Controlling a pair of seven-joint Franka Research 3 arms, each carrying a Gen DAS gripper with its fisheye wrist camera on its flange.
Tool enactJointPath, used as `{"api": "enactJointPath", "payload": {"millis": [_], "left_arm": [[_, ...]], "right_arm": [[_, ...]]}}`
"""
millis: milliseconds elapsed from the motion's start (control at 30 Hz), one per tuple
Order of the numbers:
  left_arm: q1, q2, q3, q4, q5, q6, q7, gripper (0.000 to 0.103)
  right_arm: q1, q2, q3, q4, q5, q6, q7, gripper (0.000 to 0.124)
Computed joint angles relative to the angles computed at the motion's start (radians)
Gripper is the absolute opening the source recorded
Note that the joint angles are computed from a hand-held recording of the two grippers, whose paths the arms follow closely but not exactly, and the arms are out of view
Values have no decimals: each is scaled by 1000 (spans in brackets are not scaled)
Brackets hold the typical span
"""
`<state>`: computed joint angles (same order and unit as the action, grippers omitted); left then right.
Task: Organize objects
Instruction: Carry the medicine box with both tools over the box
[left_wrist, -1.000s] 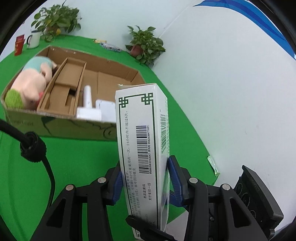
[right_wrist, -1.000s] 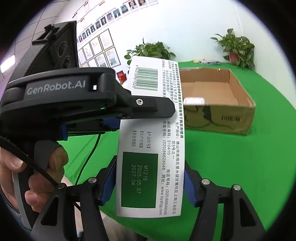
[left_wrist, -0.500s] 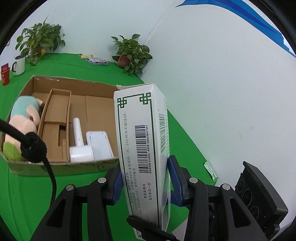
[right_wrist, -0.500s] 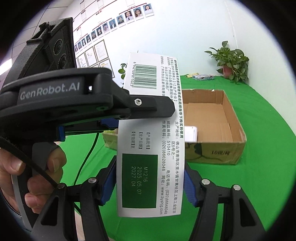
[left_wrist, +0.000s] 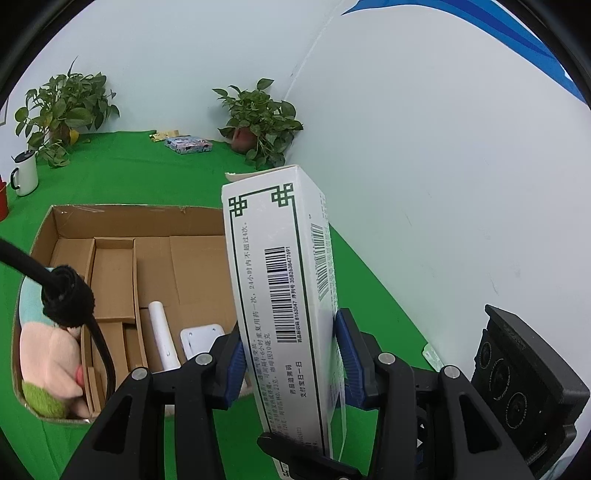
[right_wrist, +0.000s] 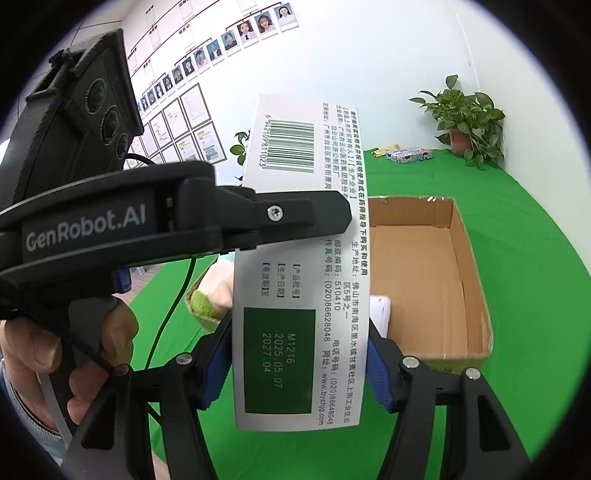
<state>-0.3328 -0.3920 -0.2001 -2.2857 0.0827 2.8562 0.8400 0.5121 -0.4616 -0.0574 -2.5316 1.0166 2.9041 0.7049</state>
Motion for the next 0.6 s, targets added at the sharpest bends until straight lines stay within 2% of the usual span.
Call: {"api": "enactJointPath", "payload": {"millis": [167, 267, 333, 400, 500, 600], "left_arm": [[7, 66, 20, 67, -19, -49, 32, 42], [-3, 107, 46, 85, -75, -43, 78, 42], [-18, 138, 72, 94, -143, -27, 129, 42], [-52, 170, 115, 102, -265, -7, 219, 41], [-60, 219, 137, 133, -399, -9, 332, 40], [-25, 265, 117, 174, -428, -30, 371, 40]], "right_arm": [[-34, 61, -11, 62, -26, -84, 30, 62], [-73, 108, 1, 103, -53, -141, 58, 62], [-93, 130, 13, 121, -65, -157, 63, 62], [-116, 157, 23, 143, -85, -175, 81, 62], [-144, 204, 27, 187, -102, -215, 93, 62], [-176, 243, 36, 226, -128, -261, 123, 62]]}}
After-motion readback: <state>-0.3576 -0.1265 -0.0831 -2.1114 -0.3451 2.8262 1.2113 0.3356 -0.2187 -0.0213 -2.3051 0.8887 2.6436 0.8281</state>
